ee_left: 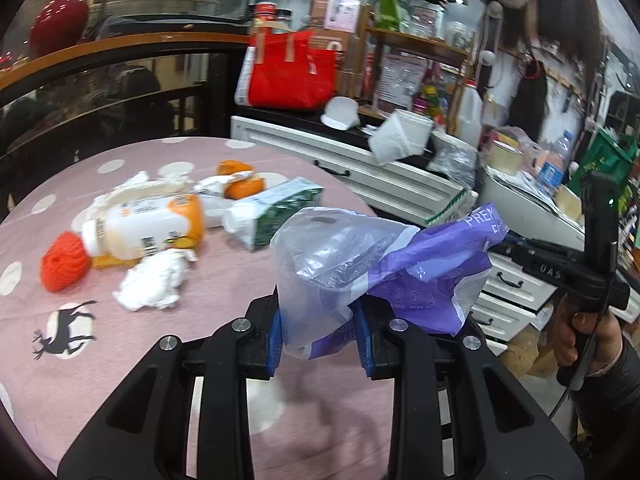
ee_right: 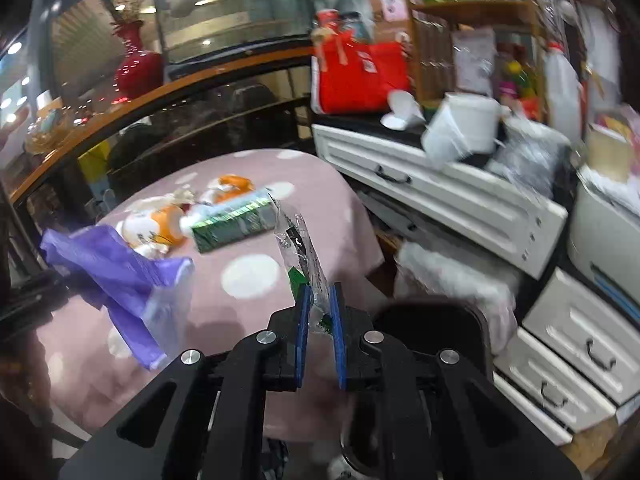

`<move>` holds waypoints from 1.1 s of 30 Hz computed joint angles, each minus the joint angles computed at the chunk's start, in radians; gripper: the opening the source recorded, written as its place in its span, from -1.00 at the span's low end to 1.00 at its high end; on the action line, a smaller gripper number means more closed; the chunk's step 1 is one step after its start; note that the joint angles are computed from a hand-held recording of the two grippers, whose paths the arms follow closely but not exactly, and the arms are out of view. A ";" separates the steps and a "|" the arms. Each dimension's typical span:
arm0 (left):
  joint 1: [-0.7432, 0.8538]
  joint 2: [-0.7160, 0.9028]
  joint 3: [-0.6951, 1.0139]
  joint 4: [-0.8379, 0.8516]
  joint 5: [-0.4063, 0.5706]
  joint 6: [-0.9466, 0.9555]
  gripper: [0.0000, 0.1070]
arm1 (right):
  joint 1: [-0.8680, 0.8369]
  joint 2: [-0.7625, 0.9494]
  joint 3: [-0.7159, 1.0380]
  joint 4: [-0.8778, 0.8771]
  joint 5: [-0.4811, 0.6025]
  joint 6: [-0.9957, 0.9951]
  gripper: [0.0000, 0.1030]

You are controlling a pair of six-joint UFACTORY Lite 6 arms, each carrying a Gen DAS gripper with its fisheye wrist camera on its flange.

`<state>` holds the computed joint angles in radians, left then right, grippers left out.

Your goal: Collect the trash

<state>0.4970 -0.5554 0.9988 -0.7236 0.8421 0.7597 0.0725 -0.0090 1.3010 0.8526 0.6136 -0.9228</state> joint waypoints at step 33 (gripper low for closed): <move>-0.906 0.401 0.122 0.794 -0.383 -0.934 -0.44 | -0.350 0.129 -0.395 0.346 -0.284 -0.337 0.34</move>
<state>-0.4088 -0.1547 1.1212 0.0706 0.4590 -0.1747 -0.2770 0.1205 0.9063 1.1986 0.3296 -1.2599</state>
